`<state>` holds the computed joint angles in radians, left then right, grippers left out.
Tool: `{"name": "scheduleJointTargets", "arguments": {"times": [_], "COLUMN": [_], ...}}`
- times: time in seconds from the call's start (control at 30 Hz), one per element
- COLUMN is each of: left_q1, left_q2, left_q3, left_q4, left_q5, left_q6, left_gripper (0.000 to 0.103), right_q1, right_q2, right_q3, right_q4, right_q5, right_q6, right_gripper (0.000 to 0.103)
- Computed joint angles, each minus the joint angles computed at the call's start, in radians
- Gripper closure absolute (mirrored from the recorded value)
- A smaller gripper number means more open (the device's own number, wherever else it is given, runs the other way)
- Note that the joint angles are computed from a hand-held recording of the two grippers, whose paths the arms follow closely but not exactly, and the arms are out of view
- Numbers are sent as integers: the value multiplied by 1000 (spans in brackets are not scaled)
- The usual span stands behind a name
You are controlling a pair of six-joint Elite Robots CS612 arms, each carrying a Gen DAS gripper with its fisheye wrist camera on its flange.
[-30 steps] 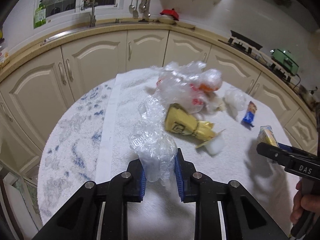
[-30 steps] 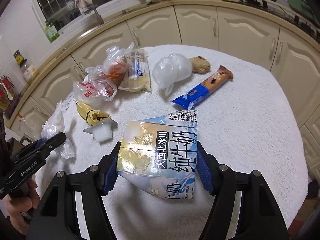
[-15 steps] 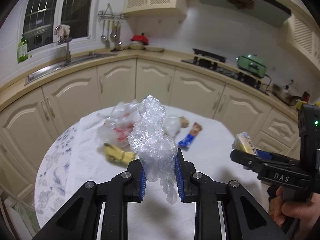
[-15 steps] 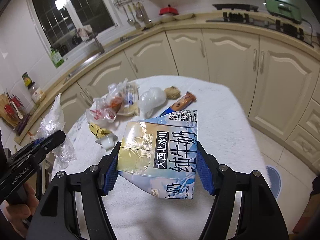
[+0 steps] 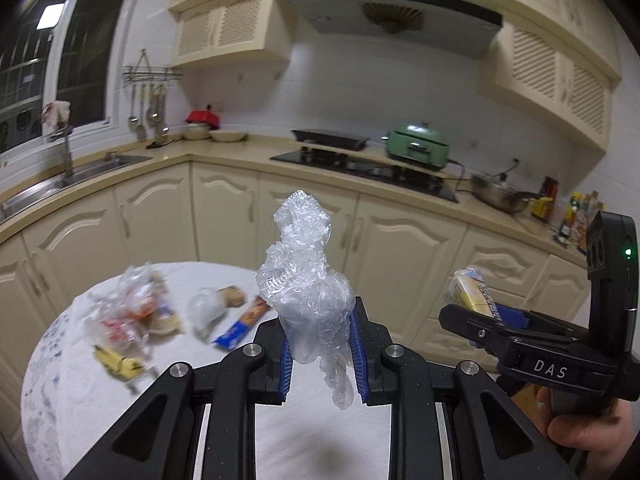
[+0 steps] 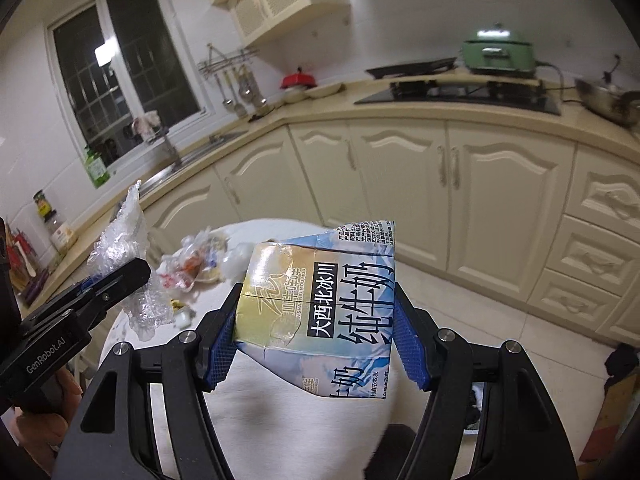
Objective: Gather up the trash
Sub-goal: 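Carry the bubble wrap and milk carton over the blue bin with both tools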
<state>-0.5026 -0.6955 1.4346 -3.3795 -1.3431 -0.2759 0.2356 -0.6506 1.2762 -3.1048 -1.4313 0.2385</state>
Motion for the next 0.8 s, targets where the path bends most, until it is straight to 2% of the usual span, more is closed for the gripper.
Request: {"name": "scheduleJointTargets", "arguments": {"times": [0.3,0.47,0.6,0.8], "left_q1": [-18,-19,-17,-8], "left_q2": [101,174,238,353], "left_q3": [-182,-320,-444,-686], "left_q4": [61,159,283,537], "left_q5": [-168,-257,-315,-378], "left_q6": [73,102,120,136], "left_gripper": [82,82,82,82], "right_q1": [-65,-103,-132,-164], "right_q2": [-62,-69,-59,-22], "right_q3": [112,139,146,122], "right_q4": [-59,-47,-23,39], "right_q5": [-127,-179,-192,-172], "right_q6": [69,110,139,177], "right_gripper": [34,34,34,34]}}
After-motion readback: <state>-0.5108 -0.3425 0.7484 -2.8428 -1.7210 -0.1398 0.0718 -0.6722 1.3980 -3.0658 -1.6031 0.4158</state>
